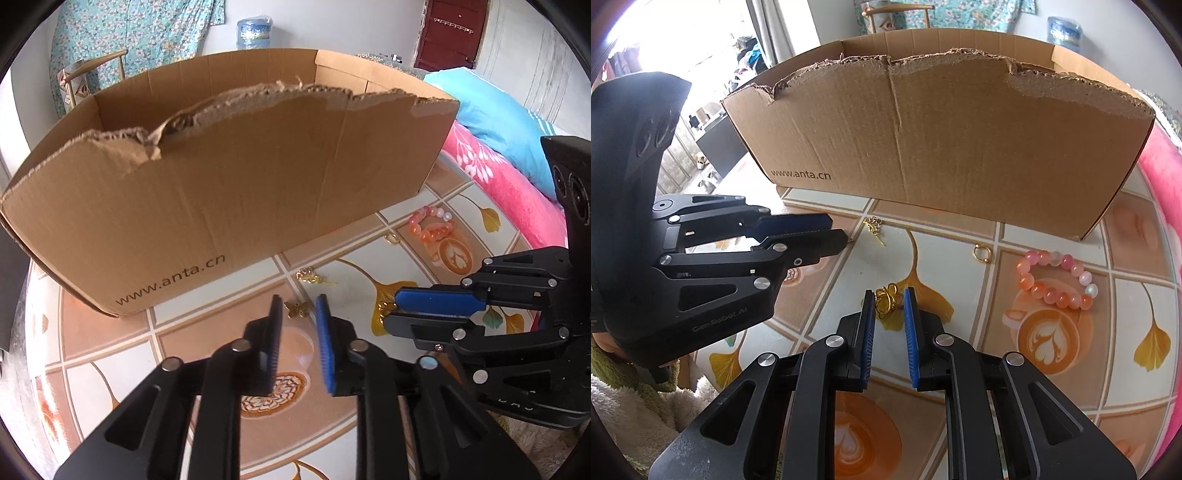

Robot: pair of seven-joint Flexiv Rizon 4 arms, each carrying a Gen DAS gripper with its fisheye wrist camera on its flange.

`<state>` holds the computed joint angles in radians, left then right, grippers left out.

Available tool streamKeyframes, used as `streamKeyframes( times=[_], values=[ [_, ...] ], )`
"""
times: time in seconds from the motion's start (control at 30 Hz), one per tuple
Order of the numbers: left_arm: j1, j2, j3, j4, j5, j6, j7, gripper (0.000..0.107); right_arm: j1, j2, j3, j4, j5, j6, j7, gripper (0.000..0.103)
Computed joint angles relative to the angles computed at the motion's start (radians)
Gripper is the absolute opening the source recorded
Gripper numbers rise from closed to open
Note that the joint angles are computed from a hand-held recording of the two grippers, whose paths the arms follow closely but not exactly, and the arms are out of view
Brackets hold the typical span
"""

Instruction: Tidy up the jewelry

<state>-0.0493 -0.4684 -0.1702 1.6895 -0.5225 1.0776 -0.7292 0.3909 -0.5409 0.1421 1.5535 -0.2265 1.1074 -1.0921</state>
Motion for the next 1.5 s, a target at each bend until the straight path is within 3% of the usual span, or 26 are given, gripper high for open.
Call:
streamKeyframes(
  times=[0.47,0.73,0.93,1.3,1.4,1.5],
  values=[
    [-0.021,-0.013,0.019,-0.007,0.080,0.038,-0.017,0.019,-0.004,0.009,0.003,0.013,0.006,0.008,0.001,0.014],
    [-0.011,-0.015,0.005,-0.002,0.076,0.052,-0.008,0.018,-0.004,0.010,0.003,0.015,0.008,0.011,0.001,0.013],
    [-0.005,-0.011,-0.006,0.013,0.065,0.069,0.015,0.008,-0.007,0.011,0.003,0.016,0.010,0.012,0.000,0.011],
    [0.005,-0.005,-0.024,0.035,0.033,0.099,0.055,0.008,-0.008,0.009,0.005,0.012,0.009,0.007,-0.003,0.009],
    [0.007,-0.004,-0.023,0.038,0.028,0.101,0.060,0.008,-0.023,0.009,0.025,0.007,0.037,0.006,-0.025,0.010],
    [0.002,-0.001,-0.014,0.041,0.035,0.105,0.055,0.008,-0.019,0.015,0.023,0.014,0.034,0.013,-0.042,0.023]
  ],
)
